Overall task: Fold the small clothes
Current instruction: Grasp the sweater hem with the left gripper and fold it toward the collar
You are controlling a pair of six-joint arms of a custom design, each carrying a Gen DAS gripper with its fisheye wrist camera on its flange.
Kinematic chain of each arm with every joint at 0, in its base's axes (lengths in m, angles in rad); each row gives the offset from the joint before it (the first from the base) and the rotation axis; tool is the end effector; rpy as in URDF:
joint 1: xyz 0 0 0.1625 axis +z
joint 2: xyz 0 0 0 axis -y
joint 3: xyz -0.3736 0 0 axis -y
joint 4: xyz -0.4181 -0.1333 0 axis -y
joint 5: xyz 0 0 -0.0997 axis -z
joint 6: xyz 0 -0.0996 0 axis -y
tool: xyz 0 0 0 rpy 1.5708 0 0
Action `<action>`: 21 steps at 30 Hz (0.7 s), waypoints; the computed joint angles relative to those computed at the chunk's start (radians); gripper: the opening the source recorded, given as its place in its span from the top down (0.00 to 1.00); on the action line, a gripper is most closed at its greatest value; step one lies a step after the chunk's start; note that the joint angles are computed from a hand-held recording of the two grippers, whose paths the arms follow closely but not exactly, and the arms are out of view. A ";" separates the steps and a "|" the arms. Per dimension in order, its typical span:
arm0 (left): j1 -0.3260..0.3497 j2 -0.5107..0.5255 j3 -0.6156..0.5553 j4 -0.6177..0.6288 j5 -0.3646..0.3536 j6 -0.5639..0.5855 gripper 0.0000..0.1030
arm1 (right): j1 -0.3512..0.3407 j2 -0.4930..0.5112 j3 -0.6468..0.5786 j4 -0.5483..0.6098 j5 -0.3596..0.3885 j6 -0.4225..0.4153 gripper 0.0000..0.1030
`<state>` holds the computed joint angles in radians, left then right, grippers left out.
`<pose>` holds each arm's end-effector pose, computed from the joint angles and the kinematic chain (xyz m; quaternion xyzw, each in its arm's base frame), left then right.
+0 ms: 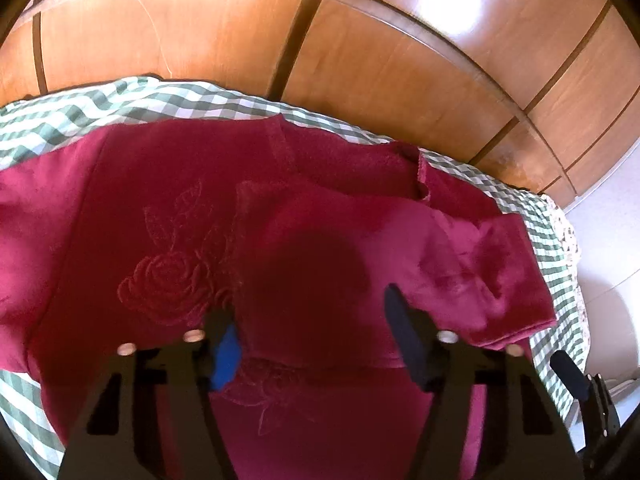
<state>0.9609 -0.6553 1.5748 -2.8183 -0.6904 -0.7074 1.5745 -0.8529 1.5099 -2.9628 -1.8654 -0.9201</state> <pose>-0.2084 -0.6650 0.0297 -0.1130 0.8881 -0.3741 0.2421 0.1070 -0.7143 0.1847 0.3642 -0.8499 0.2582 0.2800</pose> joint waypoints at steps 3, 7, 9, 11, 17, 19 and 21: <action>0.000 -0.007 0.008 -0.001 0.016 -0.011 0.63 | -0.002 0.002 -0.002 0.003 0.005 -0.003 0.27; -0.001 -0.019 0.028 -0.050 0.008 0.018 0.90 | 0.004 0.005 -0.001 -0.005 0.003 -0.007 0.27; -0.009 -0.019 0.031 -0.061 0.021 0.042 0.91 | 0.008 0.007 -0.001 -0.006 0.003 -0.012 0.27; -0.016 -0.024 0.038 -0.078 0.030 0.063 0.92 | 0.013 0.007 0.000 -0.004 0.006 -0.014 0.27; -0.036 -0.057 0.079 -0.115 0.058 0.080 0.92 | 0.036 0.004 0.016 -0.013 0.016 -0.043 0.22; -0.043 -0.073 0.100 -0.126 0.074 0.075 0.92 | 0.043 0.001 0.022 -0.012 0.023 -0.049 0.22; -0.049 -0.089 0.122 -0.140 0.087 0.072 0.93 | 0.053 -0.002 0.031 -0.003 0.025 -0.059 0.18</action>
<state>0.9120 -0.7439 1.6966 -2.9581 -0.6033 -0.6351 1.6276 -0.8549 1.5406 -2.9657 -1.8401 -0.9795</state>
